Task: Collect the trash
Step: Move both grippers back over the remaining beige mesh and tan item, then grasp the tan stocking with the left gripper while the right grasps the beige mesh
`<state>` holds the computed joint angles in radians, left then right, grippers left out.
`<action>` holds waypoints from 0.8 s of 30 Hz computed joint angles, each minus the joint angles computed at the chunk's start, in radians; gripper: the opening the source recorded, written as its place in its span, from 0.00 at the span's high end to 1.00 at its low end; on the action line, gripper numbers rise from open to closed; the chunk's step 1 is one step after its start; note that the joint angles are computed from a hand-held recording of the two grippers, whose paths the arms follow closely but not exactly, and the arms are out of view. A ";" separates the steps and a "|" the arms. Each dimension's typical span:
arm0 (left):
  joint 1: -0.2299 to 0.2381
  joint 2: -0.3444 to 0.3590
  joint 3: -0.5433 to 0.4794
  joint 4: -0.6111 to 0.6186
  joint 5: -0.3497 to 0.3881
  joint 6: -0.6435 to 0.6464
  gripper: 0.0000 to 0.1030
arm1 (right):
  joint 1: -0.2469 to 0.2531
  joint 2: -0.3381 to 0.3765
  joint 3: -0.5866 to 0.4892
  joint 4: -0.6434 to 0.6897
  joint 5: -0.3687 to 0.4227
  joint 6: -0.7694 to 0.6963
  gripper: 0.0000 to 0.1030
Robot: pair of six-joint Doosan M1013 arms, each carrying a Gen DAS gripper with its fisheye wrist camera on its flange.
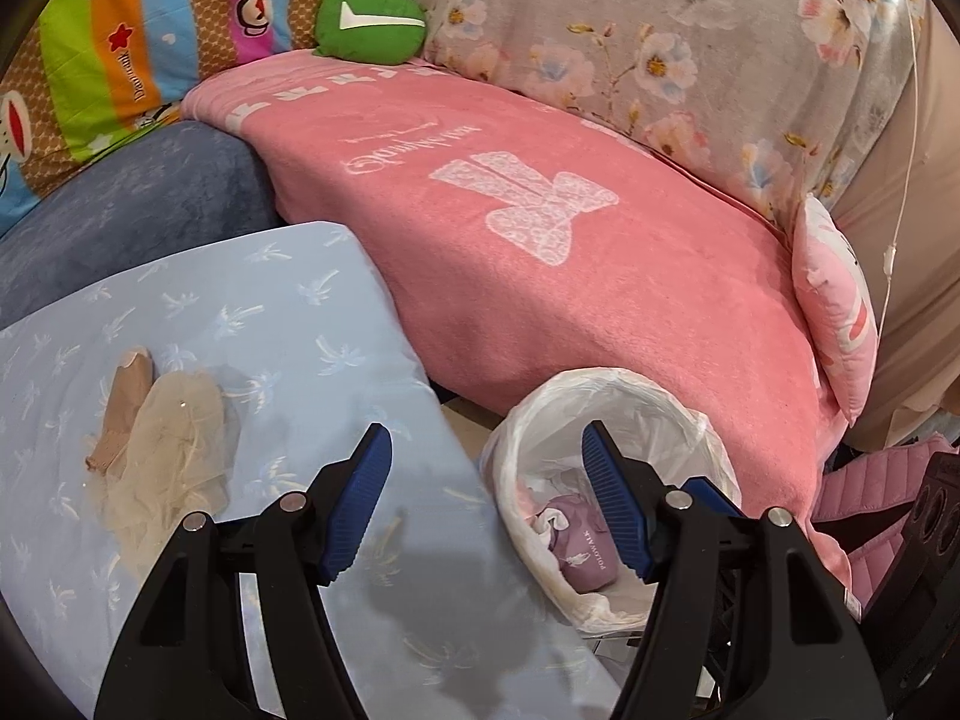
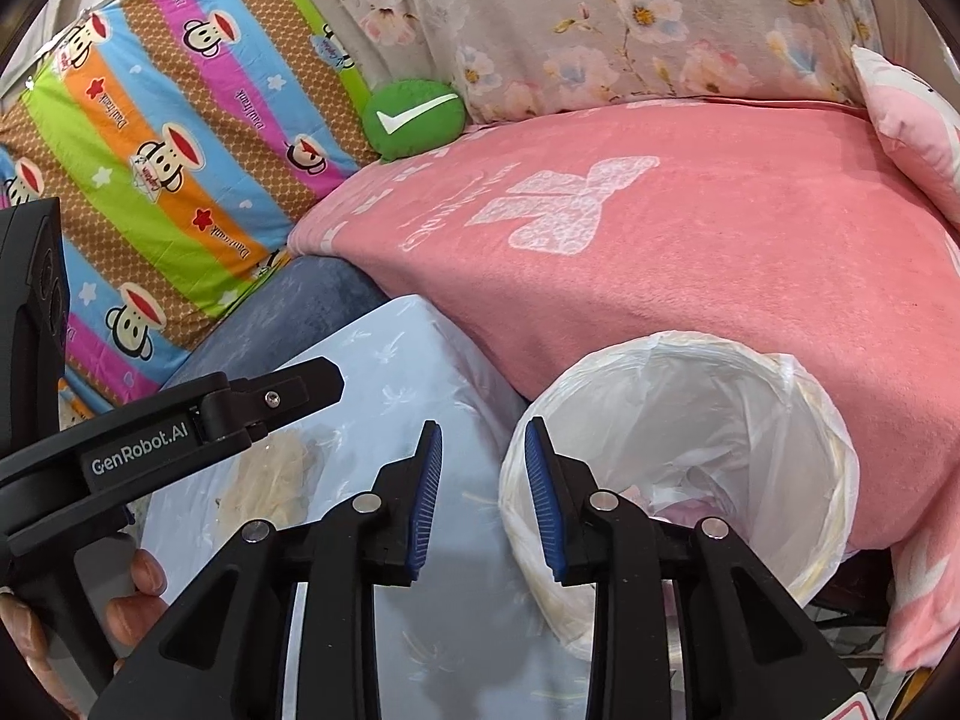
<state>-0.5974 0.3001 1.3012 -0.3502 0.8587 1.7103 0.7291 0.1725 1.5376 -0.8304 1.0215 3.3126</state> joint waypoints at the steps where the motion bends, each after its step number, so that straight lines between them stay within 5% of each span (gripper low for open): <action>1: 0.004 0.000 0.002 0.002 -0.001 -0.005 0.39 | 0.000 0.005 -0.006 0.005 -0.003 -0.008 0.72; 15: 0.085 -0.007 0.034 0.063 -0.022 -0.108 0.39 | 0.003 0.121 -0.140 0.122 -0.063 -0.184 0.57; 24: 0.151 -0.006 0.057 0.169 -0.040 -0.204 0.27 | 0.000 0.221 -0.257 0.249 -0.101 -0.341 0.47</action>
